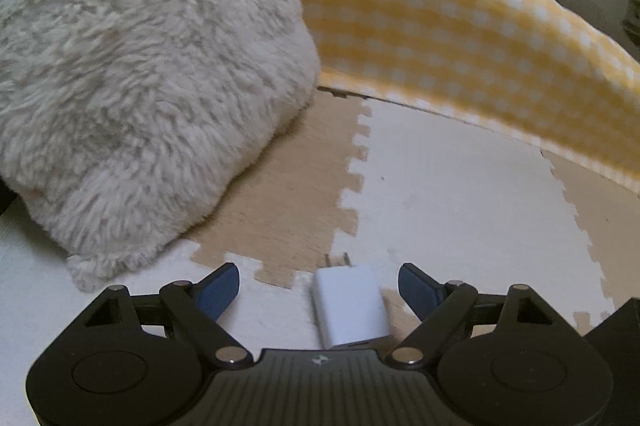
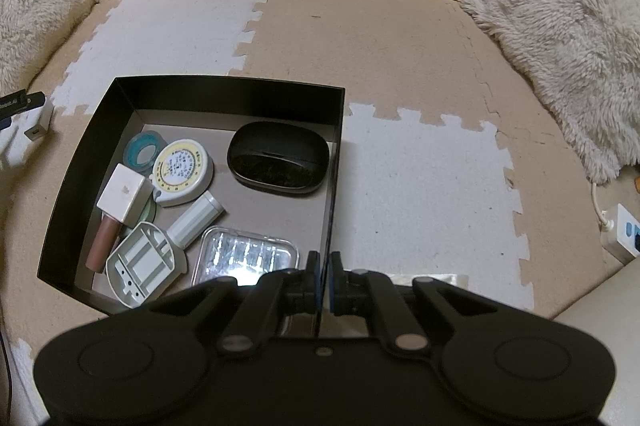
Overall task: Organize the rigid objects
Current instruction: 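Move the left gripper to the white USB charger and grasp it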
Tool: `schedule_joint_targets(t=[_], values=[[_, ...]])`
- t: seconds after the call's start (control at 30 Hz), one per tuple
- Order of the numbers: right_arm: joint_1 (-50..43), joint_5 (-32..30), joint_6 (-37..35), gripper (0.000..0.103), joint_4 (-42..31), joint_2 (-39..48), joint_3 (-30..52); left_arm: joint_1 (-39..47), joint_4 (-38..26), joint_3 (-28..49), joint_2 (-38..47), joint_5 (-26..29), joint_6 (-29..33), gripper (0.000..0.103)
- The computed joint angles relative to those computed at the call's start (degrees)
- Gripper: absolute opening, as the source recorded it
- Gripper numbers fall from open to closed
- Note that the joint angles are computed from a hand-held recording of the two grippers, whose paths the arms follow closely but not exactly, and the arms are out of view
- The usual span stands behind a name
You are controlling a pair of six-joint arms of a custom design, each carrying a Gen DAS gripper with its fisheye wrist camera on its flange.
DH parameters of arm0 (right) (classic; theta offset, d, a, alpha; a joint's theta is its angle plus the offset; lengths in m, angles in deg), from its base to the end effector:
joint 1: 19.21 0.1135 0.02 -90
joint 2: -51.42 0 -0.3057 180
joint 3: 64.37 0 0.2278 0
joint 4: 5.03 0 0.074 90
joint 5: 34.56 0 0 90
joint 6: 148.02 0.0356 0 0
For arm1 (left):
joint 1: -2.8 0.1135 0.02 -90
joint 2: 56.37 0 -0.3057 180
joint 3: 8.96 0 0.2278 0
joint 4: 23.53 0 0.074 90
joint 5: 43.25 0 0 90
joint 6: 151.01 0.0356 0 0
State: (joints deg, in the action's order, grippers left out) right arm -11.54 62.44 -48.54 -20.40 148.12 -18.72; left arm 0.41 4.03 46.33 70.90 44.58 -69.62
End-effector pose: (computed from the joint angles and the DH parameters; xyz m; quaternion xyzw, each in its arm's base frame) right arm 0.2410 0.0281 0.1397 0.0279 0.9768 -0.0287 0.2106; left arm 0.3536 -0.0134 0.0635 -0.0573 0.9200 -0.0197 0.3872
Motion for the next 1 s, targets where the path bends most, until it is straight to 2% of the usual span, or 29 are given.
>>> schedule_joint_targets(t=[0.03,0.13,0.2,0.33,0.47,0.63,0.77,1.0], values=[[0.0,0.0,0.0,0.004,0.0,0.0,0.0,-0.3,-0.3,0.5,0.4,-0.1,0.3,0.085],[0.1,0.1,0.0,0.004,-0.1,0.0,0.1,-0.6,-1.7,2.0,1.4,0.3,0.7,0.073],[0.2,0.2,0.0,0.004,-0.1,0.0,0.1,-0.2,-3.0,3.1,2.2,1.3,0.5,0.06],[0.2,0.3,0.0,0.004,-0.2,0.0,0.1,0.4,-2.3,3.4,2.9,2.4,-0.4,0.057],[0.3,0.5,0.0,0.004,-0.1,0.1,0.1,-0.2,-5.4,4.6,2.2,3.3,1.5,0.043],[0.3,0.5,0.0,0.004,-0.1,0.1,0.1,-0.9,-10.2,6.3,1.3,3.0,1.4,0.043],[0.4,0.6,-0.1,0.004,-0.1,0.1,0.1,-1.2,-15.8,7.6,-0.4,2.6,-0.8,0.044],[0.5,0.7,-0.2,0.004,-0.2,0.1,0.2,-2.5,-20.1,7.9,-1.9,1.1,-3.4,0.043]])
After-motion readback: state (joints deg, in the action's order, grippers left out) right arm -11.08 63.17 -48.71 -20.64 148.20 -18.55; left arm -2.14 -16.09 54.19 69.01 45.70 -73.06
